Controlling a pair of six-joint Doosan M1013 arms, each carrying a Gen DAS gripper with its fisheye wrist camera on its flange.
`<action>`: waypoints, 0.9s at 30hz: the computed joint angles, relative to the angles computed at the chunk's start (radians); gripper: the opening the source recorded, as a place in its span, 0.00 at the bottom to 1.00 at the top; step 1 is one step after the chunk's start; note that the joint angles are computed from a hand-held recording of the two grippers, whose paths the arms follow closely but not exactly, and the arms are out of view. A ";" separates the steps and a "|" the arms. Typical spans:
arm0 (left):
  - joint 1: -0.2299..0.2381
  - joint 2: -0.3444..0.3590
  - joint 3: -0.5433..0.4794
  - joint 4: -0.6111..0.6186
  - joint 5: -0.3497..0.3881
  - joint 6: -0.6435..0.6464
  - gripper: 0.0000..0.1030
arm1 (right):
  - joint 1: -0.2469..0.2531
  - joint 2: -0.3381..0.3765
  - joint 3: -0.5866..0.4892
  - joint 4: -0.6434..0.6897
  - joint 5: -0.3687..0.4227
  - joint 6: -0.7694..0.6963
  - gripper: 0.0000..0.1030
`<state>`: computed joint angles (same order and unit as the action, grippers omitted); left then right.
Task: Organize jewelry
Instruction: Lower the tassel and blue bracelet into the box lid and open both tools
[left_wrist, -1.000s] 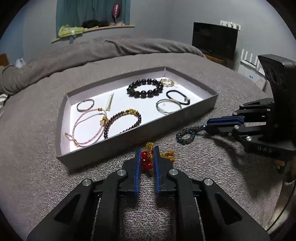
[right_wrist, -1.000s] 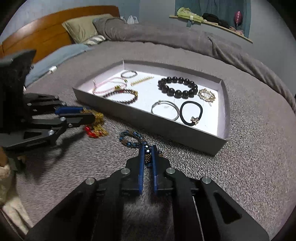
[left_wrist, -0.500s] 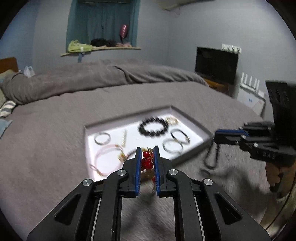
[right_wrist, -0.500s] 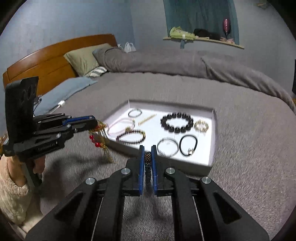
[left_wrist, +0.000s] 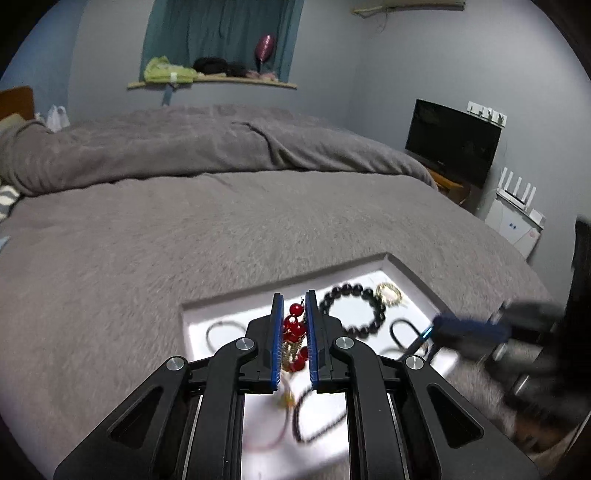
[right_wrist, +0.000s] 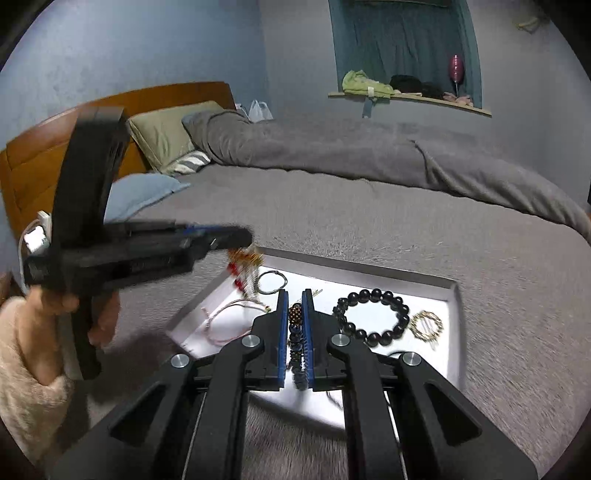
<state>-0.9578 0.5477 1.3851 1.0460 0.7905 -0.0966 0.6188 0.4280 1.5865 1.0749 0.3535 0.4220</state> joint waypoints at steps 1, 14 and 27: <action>0.015 0.003 -0.007 -0.022 -0.027 0.021 0.12 | 0.000 0.015 -0.014 -0.001 0.006 0.010 0.07; 0.098 0.097 -0.095 -0.337 -0.015 0.258 0.12 | -0.001 0.108 -0.117 -0.441 0.089 0.499 0.07; 0.074 0.063 -0.055 -0.213 0.024 0.105 0.36 | -0.012 0.094 -0.097 -0.397 0.058 0.497 0.30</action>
<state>-0.8841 0.6104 1.3302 0.8325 0.8143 0.0084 0.6064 0.5221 1.4893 0.6782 0.4119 0.9195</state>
